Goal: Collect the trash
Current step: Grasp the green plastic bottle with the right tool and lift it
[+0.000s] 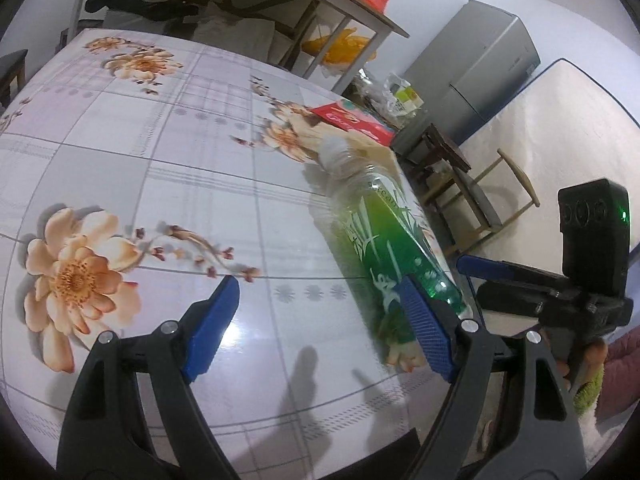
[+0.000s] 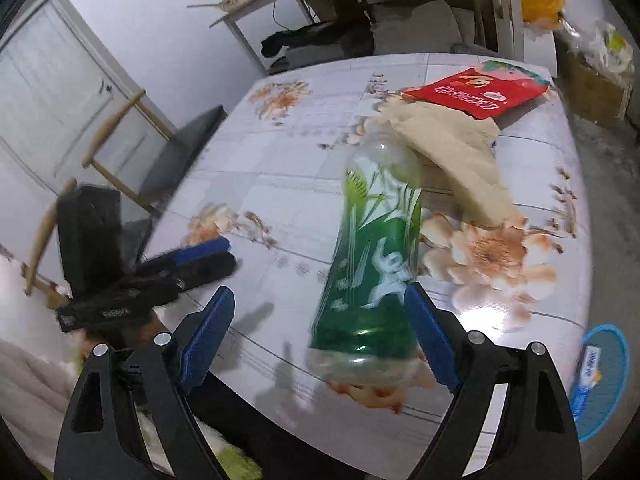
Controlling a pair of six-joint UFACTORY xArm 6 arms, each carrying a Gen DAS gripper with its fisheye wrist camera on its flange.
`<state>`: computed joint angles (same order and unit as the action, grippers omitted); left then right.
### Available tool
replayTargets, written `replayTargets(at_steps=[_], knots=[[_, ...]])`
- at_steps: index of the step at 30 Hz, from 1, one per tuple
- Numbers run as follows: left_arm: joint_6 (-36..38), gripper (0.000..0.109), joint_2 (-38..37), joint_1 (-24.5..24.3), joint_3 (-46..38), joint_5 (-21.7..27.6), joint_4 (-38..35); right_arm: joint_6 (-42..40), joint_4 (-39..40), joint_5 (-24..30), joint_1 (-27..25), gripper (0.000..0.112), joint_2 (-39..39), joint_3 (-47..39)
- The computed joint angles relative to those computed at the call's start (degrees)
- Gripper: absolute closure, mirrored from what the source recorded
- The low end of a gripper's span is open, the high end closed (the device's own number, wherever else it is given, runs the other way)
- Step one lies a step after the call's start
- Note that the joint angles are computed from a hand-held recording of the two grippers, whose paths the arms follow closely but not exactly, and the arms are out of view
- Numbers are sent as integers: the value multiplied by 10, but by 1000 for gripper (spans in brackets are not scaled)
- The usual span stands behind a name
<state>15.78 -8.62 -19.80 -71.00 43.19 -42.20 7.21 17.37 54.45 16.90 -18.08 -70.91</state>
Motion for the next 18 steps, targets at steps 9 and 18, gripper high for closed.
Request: replayTargets(at_steps=[9,18], knots=[[-16,37,-7,14,18,-8,31,89,12,-9,-4,28,121,-77],[-26,39,-13,26,26,-5,41,110,6,10,18,51,186,-121]])
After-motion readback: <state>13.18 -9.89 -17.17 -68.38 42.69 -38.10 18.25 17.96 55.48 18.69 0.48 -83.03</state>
